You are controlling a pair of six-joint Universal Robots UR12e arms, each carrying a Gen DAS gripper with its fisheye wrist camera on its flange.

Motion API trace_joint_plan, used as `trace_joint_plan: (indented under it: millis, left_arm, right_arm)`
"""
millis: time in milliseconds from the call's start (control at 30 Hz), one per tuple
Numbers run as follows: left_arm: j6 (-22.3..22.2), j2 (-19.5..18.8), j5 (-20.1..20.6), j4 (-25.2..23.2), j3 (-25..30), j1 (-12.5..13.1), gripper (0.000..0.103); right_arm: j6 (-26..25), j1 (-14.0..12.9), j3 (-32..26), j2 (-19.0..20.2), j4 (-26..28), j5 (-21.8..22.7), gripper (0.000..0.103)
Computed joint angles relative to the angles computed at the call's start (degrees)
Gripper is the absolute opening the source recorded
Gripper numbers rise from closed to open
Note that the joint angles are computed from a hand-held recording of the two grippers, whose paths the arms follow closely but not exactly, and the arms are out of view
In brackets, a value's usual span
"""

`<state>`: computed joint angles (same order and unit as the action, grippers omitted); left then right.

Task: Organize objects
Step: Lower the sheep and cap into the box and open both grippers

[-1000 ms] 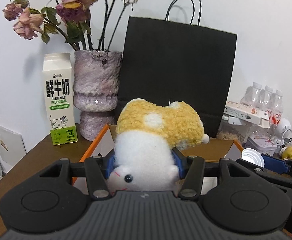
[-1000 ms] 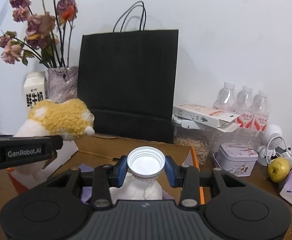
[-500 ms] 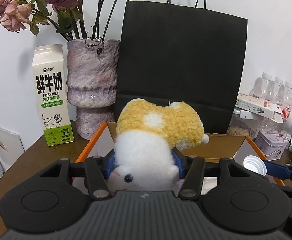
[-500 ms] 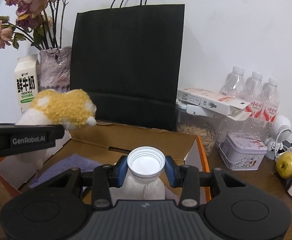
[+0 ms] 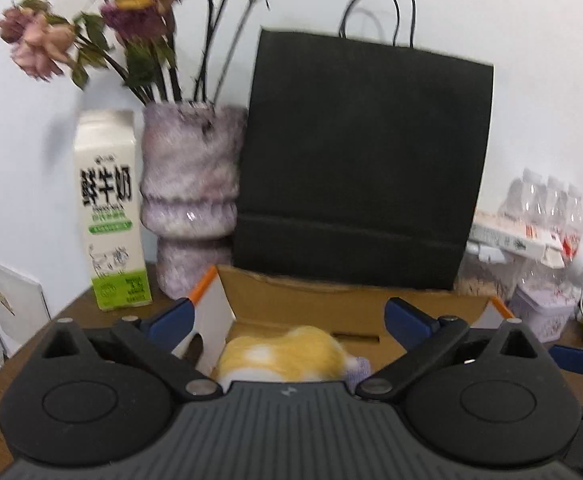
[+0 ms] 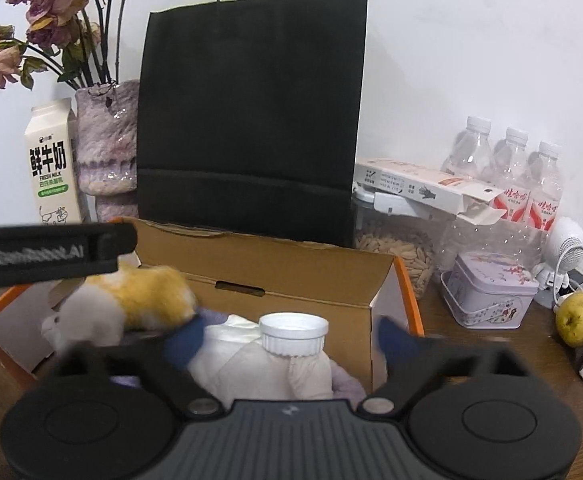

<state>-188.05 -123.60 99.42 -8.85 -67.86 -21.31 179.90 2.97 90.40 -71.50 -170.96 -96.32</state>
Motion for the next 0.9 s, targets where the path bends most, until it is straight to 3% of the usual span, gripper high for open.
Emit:
trace_joint_plan:
  millis: [433,900]
  left_arm:
    - [-0.2,1.5,-0.9,1.6,-1.6,0.1,0.103]
    - [0.4,7.0,-5.3,5.9,-9.1,0.7,0.103]
  right_arm:
    - [1.1,-0.2,1.0,-1.4,-1.5,0.3,0.103]
    - [0.7,0.0,5.9,-5.8,-5.4,0.1,0.103]
